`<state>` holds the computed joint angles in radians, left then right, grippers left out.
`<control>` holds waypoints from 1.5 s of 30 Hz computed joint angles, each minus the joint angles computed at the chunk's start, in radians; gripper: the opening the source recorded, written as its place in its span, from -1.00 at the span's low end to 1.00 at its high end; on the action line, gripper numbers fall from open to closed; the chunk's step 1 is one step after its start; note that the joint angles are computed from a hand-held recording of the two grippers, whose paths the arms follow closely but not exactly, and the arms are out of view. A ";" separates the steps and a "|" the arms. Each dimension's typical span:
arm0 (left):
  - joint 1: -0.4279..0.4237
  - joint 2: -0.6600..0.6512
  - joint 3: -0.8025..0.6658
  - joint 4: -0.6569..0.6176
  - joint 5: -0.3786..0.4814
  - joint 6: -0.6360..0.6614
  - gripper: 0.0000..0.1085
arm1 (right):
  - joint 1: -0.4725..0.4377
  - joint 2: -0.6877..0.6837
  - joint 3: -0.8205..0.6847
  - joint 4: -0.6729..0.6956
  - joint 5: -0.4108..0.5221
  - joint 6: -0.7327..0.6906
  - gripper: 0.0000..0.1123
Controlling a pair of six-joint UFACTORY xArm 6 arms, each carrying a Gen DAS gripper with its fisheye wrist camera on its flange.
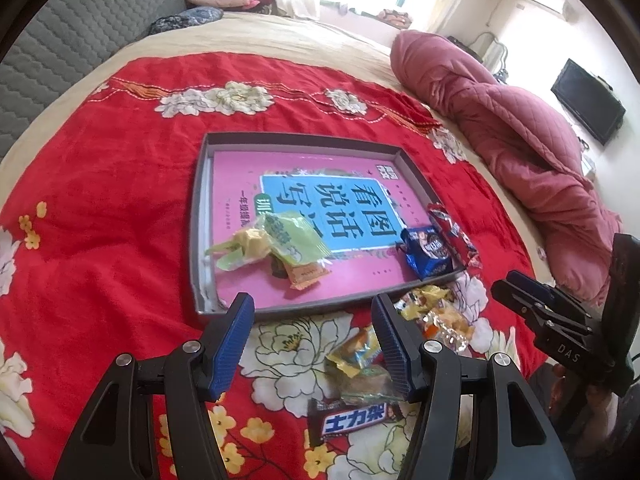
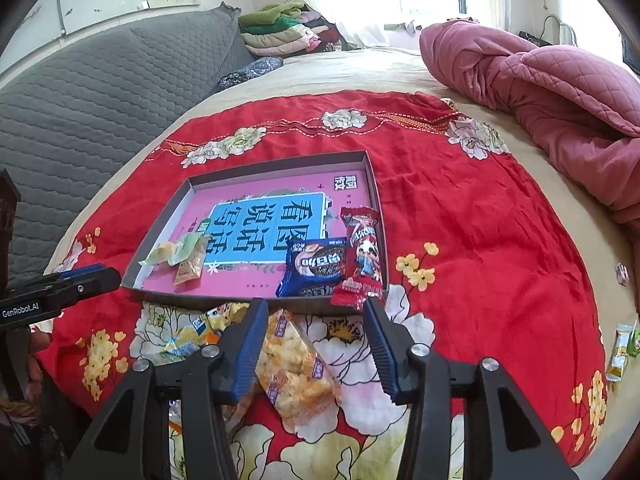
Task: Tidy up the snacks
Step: 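Pull both open tools back toward the remaining snack pile, then grasp clear puffed-snack bag with right tool while left tool grasps yellow pastry bag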
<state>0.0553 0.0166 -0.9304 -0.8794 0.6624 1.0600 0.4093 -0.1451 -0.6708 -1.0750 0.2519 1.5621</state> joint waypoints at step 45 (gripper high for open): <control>-0.087 0.112 -0.020 0.130 0.073 0.010 0.16 | 0.060 0.187 -0.043 0.190 0.007 -0.390 0.26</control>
